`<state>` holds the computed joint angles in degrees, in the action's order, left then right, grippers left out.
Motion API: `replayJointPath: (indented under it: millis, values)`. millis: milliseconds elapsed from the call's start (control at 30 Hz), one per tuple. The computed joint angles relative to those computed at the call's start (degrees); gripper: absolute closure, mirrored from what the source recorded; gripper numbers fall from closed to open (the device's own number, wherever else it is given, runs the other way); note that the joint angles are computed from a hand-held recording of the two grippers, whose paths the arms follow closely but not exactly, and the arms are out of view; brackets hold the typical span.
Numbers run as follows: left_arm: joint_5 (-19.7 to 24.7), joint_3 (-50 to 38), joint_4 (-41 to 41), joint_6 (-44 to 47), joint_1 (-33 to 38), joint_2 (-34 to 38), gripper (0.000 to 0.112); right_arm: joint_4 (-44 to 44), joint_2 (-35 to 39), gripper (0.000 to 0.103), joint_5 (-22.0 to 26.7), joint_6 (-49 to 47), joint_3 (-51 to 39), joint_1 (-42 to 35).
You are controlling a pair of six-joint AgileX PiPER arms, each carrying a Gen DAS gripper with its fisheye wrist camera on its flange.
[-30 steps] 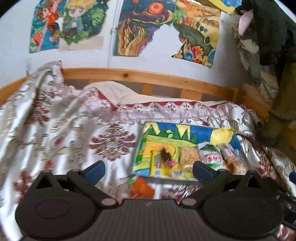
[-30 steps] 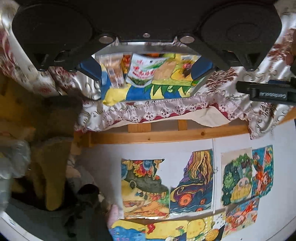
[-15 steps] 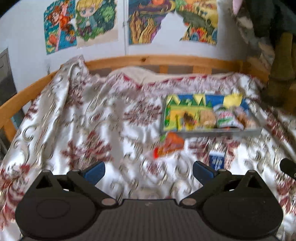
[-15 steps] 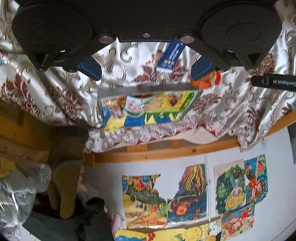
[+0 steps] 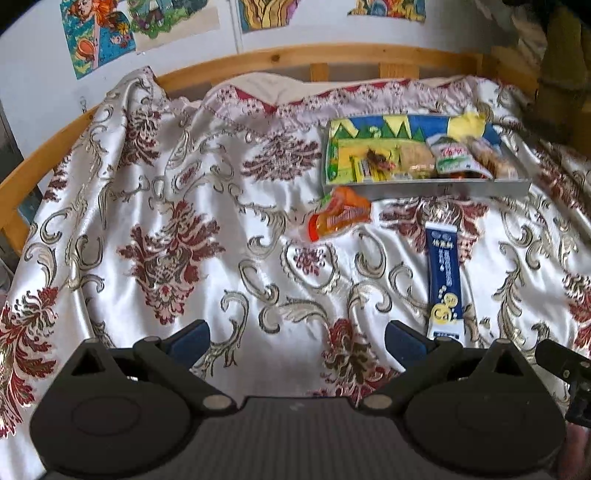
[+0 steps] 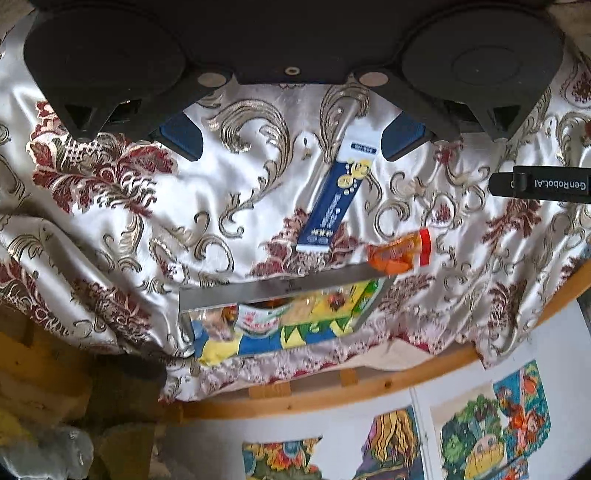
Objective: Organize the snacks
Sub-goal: 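Move the right gripper to the blue tube while the left approaches the orange packet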
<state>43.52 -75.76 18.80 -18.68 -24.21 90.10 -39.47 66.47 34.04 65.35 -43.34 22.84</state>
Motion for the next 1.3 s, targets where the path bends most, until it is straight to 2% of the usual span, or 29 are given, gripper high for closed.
replayJointPath:
  millis: [200,267,333,367,467,667,800,1000,1133,1300]
  values:
    - [0.32,-0.4,-0.17,0.12,0.64,0.65,0.01,0.23,-0.08,0.001,-0.01,-0.12,-0.8,0.26]
    - [-0.51,-0.56,0.35,-1.03,0.72,0.51,0.01,-3.57,-1.21,0.001,-1.96,1.9,0.09,-0.12]
    - [-1.94,-0.18,-0.34,-0.92,1.25,0.05,0.01,-9.41,-1.57,0.001,-1.44,7.67,0.97,0.5]
    - [-1.83,-0.62,-0.33,-1.12,1.3,0.41,0.01,-9.03,-1.62,0.001,-2.12,7.37,1.21,-0.3]
    - [0.8,-3.7,-1.6,-1.03,1.78,2.68,0.01,-0.74,-0.3,0.001,-4.41,-1.01,0.21,-4.33]
    - [2.44,-4.36,-4.63,-1.0,3.78,3.02,0.01,0.59,0.17,0.001,-5.48,-1.18,0.54,-4.3]
    - [2.14,-4.55,-4.94,-0.79,3.99,3.09,0.01,-2.24,0.79,0.001,-3.89,0.76,0.37,-2.46]
    - [2.74,-5.8,-6.68,0.65,4.43,3.64,0.01,-2.57,1.01,0.001,-4.16,0.98,0.41,-2.2]
    - [2.7,-7.46,-7.49,2.65,4.66,4.72,0.01,3.84,2.16,0.001,-5.7,-6.79,-1.14,-3.76]
    - [-0.26,-10.58,-6.48,6.78,4.64,8.29,0.01,11.24,5.98,0.001,-8.37,-18.48,-4.69,-6.39]
